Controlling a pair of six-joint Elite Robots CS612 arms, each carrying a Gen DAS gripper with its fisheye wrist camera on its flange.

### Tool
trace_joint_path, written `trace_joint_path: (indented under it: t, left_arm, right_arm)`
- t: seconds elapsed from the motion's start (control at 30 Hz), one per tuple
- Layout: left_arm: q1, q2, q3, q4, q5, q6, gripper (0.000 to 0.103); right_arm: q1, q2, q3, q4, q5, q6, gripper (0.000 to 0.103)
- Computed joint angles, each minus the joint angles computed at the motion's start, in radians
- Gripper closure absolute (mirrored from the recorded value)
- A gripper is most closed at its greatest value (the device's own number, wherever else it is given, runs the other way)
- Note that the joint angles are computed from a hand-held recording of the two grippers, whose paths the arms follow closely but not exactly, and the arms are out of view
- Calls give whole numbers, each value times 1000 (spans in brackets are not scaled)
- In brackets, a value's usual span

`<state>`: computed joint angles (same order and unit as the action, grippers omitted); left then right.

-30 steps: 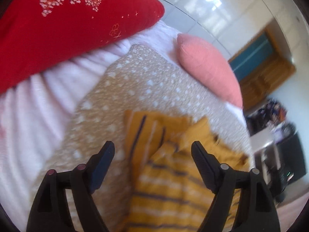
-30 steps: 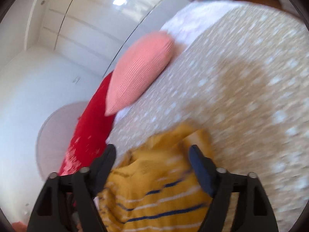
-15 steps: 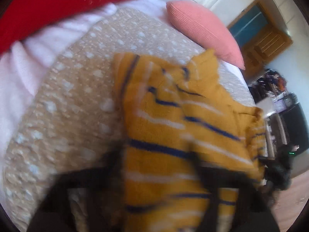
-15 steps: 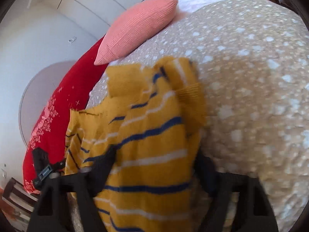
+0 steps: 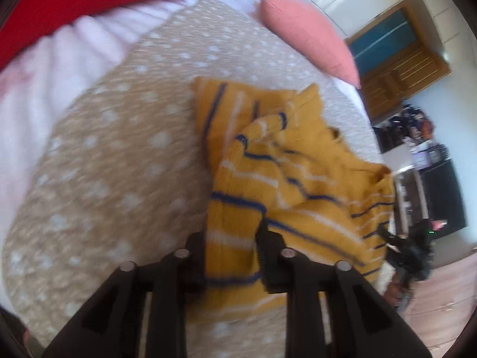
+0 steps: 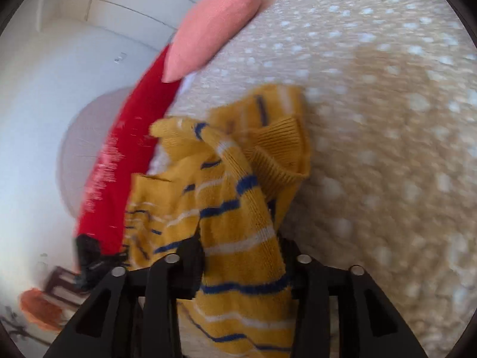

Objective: Fold small clothes
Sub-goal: 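Fold the held edge over the sweater with both grippers, then open both grippers and lift them off the folded sweater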

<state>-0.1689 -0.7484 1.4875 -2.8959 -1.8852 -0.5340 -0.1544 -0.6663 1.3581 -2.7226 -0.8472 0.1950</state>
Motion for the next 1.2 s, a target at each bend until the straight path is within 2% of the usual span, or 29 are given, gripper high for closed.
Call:
trace_joint_path:
  t: [0.07,0.13,0.17,0.2,0.23,0.3,0.33,0.4,0.43,0.47,0.57,0.63,0.67,0.77,0.83,0.87,0.93,1.0,1.03,1.1,1.17,1.2]
  left_arm:
    - [-3,-29,48,-43,45,-8,62]
    - [-14,-64,97,-100,125,14,56]
    - [-22,-77,115,-131,164,29,51]
    - [-31,-87,128,-167,199,46,49]
    - [-36,-93,135,-202,214,60,45]
    - [-34,-77,105,-237,162,85,37]
    - [-33,-59,69,-217,136,89,35]
    - [-34,-17,-4,-175,68,100,35]
    - [-40,3,-37,-157,58,101,35]
    - [-43,31,-88,-105,55,106,35]
    - [-56,99,-214,81,162,130,35]
    - [-56,140,-283,159,215,105,37]
    - [-52,151,-296,143,221,92,38]
    - [-40,143,-289,107,212,56,38]
    - [-39,133,-275,93,266,27,37]
    - [-34,124,-263,91,291,12,37]
    - [-18,101,-226,61,277,-16,37]
    - [-13,63,-162,3,299,-16,37]
    - [-16,39,-124,-26,325,-3,37]
    - [-24,-15,-35,-87,387,21,33]
    - [-39,-64,51,-143,467,33,28]
    - [-47,-84,89,-170,502,35,27]
  right_arm:
    - [-10,-22,44,-66,-5,10,57]
    - [-8,-56,92,-171,-82,7,57]
    - [-1,-75,112,-227,-128,-24,57]
    - [4,-84,116,-253,-143,-53,57]
    - [12,-86,105,-254,-148,-66,57]
    - [26,-79,72,-222,-112,-116,57]
    - [35,-66,43,-178,-87,-138,59]
    - [58,-31,-24,-104,-84,-157,59]
    - [62,-19,-45,-80,-91,-170,59]
    - [79,8,-96,-39,-139,-193,59]
    - [109,72,-216,54,-282,-239,63]
    - [114,120,-297,104,-330,-208,72]
    - [116,138,-328,94,-360,-167,73]
    - [115,152,-356,61,-395,-108,71]
    - [118,141,-343,23,-452,-105,71]
    - [118,132,-332,10,-461,-109,68]
    - [113,97,-282,-37,-475,-115,63]
    - [101,39,-191,-120,-454,-140,62]
    - [100,20,-159,-153,-457,-151,58]
    - [99,-36,-60,-272,-494,-183,40]
    - [86,-85,49,-422,-504,-189,16]
    - [73,-109,104,-465,-478,-172,12]
